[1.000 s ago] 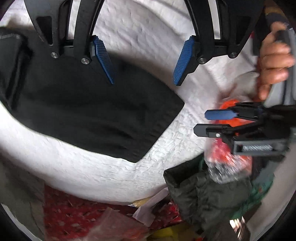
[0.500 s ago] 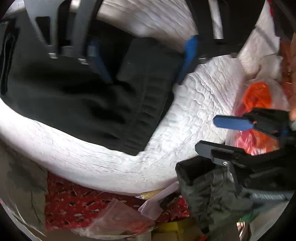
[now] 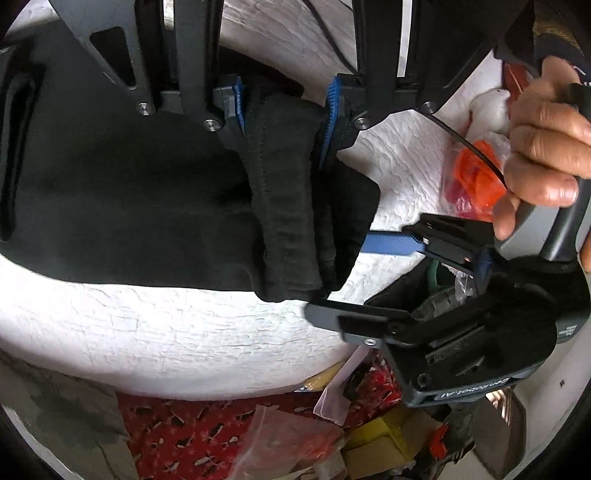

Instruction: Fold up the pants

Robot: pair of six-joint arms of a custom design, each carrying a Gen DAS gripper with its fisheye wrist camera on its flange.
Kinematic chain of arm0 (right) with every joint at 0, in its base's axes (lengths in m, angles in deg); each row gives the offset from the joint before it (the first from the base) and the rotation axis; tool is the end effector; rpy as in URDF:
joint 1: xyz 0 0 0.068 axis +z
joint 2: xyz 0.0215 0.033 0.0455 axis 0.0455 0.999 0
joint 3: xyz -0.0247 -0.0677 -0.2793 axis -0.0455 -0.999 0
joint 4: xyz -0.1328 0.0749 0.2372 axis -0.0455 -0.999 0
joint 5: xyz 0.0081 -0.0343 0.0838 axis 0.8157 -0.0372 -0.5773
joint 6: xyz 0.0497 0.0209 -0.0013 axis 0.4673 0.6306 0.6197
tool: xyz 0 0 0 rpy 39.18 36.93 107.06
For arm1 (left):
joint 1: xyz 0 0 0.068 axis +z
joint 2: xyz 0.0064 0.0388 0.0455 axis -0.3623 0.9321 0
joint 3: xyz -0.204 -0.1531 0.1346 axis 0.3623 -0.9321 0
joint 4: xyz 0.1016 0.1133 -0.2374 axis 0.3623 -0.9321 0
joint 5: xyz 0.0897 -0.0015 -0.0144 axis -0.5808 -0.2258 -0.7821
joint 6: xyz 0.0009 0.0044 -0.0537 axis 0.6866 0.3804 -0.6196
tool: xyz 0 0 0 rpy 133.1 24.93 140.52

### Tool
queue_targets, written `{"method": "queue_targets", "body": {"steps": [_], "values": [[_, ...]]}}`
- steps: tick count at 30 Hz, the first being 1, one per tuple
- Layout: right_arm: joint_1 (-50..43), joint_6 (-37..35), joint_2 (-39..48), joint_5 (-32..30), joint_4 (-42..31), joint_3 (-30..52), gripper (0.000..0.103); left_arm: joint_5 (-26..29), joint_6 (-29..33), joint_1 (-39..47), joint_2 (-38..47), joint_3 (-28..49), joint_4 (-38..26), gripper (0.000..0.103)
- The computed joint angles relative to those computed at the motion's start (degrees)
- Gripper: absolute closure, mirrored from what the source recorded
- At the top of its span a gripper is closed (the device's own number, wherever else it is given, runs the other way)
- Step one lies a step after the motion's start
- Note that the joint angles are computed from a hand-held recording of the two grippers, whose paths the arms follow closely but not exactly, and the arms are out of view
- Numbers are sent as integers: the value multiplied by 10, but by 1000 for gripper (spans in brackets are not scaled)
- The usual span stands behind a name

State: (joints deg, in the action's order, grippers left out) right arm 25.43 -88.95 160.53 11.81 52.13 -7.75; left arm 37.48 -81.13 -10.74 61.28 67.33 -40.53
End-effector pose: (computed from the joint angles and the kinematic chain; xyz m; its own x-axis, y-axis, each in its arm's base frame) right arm 0.1583 0.0853 0.0870 -0.7443 -0.4168 -0.5218 -0.6374 0.6767 0.3686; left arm 0.2104 0.0201 0.0720 -0.8241 -0.5661 -0.0194 -0.4530 0.6793 -0.5773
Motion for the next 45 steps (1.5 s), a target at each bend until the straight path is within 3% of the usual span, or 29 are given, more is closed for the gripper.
{"method": "queue_targets", "body": {"steps": [3, 4, 6, 9, 14, 17, 21, 23, 26, 29, 32, 36, 38, 41, 45], "values": [[-7, 7, 8, -11, 3, 3, 69, -25, 1, -24, 8, 17, -26, 29], [-7, 10, 9, -12, 4, 2, 69, -35, -2, -31, 6, 22, -38, 34], [-5, 17, -1, -11, 4, -4, 67, -43, -15, -39, 2, 26, -61, 56], [-5, 28, -2, -14, 7, -6, 67, 17, -45, -11, -19, -1, -47, 82], [-23, 10, -15, -44, -49, 13, 67, 94, -113, 11, -111, -77, 6, 86], [-38, -17, -75, -60, -106, 13, 68, 126, -201, 0, -186, -122, 50, 86], [-66, -56, -159, -75, -184, 13, 68, 92, -312, -75, -276, -147, 64, 86], [-101, -85, -177, -97, -226, 20, 68, 48, -370, -144, -318, -141, 58, 86], [-172, -147, -192, -137, -302, 39, 68, 11, -412, -201, -321, -123, 66, 86], [-264, -246, -184, -178, -398, 72, 68, -42, -457, -278, -258, -75, 111, 86], [-376, -377, -121, -213, -497, 125, 68, -85, -483, -347, -187, -18, 136, 86], [-533, -558, 16, -224, -613, 214, 66, -122, -497, -423, -31, 104, 156, 86], [-591, -606, 87, -220, -643, 262, 65, -132, -493, -448, 47, 174, 146, 86], [-655, -634, 188, -206, -656, 329, 64, -151, -479, -483, 187, 318, 71, 85], [-690, -583, 335, -167, -626, 424, 58, -157, -489, -505, 270, 407, 7, 79]]}}
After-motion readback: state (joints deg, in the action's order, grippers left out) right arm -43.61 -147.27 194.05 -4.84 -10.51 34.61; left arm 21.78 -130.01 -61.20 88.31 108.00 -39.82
